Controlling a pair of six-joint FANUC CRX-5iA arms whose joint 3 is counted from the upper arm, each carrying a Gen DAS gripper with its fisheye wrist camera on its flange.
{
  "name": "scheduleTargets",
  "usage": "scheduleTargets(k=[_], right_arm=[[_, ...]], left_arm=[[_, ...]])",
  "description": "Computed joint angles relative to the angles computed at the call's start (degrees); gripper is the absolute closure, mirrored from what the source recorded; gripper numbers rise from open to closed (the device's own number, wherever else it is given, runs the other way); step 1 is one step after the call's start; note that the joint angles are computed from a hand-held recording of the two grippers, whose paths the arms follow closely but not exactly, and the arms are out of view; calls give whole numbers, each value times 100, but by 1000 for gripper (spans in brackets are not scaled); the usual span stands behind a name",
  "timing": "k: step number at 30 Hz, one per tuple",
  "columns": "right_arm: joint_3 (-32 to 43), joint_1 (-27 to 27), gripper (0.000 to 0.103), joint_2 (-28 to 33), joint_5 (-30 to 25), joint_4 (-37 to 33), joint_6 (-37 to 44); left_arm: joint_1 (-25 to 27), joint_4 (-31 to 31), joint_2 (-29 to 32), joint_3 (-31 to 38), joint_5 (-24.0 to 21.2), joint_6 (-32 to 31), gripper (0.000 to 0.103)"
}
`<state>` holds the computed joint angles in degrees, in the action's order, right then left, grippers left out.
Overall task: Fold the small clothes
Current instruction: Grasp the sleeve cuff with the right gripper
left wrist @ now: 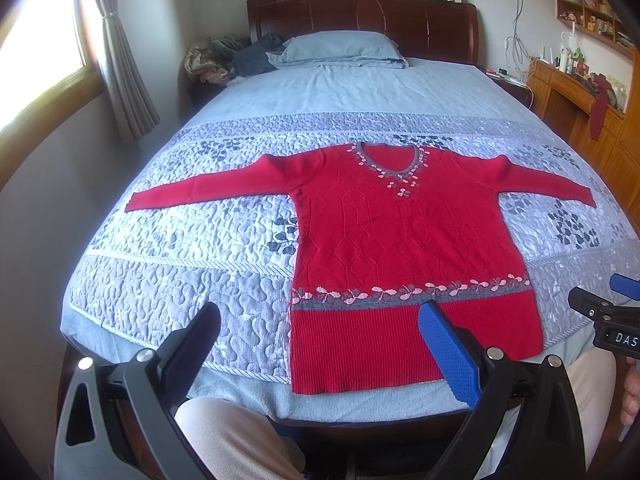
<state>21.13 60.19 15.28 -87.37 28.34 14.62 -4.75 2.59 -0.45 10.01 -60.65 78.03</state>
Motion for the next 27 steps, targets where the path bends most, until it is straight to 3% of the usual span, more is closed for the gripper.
scheduleTargets(k=[8, 14, 19, 27], right_arm=[[-70, -66, 3, -2, 112, -83, 38], [-295, -525, 3, -220, 244, -149, 294], [-588, -1530, 3, -518, 172, -232, 655], [-559, -4316, 3, -291, 379, -880, 1919]], left_arm=[[-51, -84, 129, 98, -54, 98, 4], [-257, -334, 690, 698, -268, 509, 4], [-634, -593, 1568, 1815, -504, 938, 4], [-1339, -824, 3669, 4642, -1166, 1451, 4]])
